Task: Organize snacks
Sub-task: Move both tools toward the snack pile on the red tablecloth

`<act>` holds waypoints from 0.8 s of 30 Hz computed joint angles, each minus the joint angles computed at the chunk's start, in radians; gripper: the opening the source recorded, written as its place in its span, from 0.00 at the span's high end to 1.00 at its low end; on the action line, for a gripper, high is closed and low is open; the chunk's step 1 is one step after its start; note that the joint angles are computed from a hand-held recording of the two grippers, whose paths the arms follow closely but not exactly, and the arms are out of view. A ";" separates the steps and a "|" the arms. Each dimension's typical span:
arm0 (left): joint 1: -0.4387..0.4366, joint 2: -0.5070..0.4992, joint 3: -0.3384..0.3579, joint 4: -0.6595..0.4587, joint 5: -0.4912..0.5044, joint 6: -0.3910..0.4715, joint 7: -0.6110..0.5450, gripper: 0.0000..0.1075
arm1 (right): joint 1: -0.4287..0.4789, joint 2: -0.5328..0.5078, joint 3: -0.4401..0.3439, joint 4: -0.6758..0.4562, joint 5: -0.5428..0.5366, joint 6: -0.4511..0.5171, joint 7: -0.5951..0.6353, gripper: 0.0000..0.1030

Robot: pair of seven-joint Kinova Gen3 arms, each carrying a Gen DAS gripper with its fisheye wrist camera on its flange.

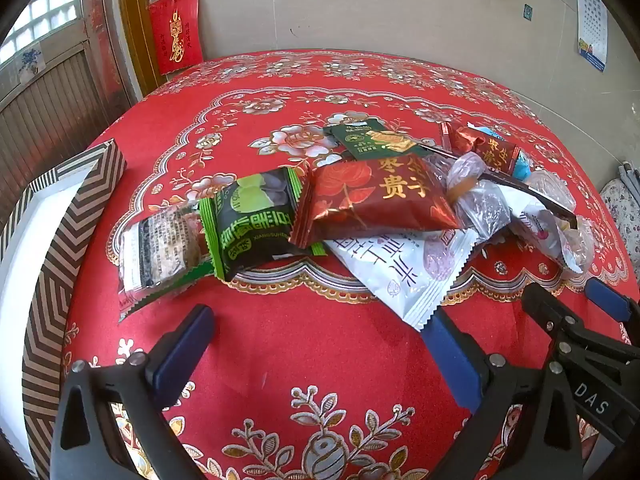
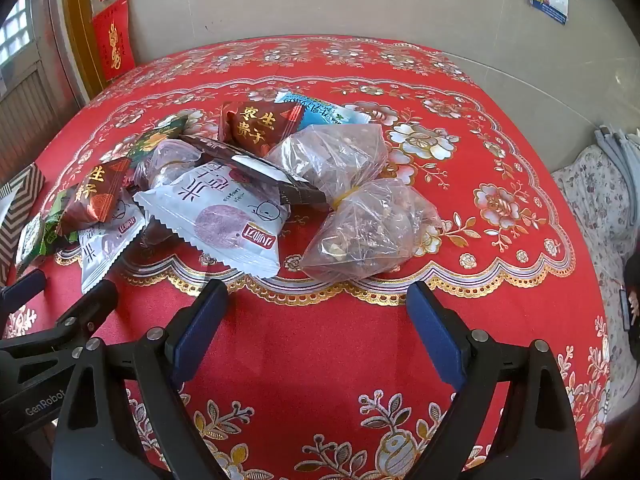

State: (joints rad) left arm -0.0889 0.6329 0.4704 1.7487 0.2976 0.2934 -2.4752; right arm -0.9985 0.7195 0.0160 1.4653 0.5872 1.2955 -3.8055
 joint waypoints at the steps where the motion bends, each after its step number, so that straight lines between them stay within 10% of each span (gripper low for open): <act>1: 0.001 -0.001 -0.001 0.001 0.000 -0.002 0.000 0.04 | 0.000 0.001 0.000 -0.001 0.000 0.001 0.001 0.11; 7: -0.009 -0.012 0.007 0.017 -0.008 -0.008 -0.018 0.04 | 0.003 -0.005 -0.005 0.006 0.003 -0.009 0.012 0.11; 14: -0.242 -0.025 0.206 0.045 0.033 0.022 -0.149 0.04 | -0.078 -0.041 0.007 0.046 0.054 -0.002 -0.080 0.11; 24: -0.223 -0.019 0.091 -0.150 0.177 0.209 -0.174 0.04 | -0.140 -0.071 -0.031 0.046 0.290 0.059 -0.154 0.11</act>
State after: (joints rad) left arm -0.3117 0.6139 0.5614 1.5991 0.4747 0.5025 -2.6495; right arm -1.1381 0.6482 -0.0150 1.5114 0.8773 1.3543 -3.9591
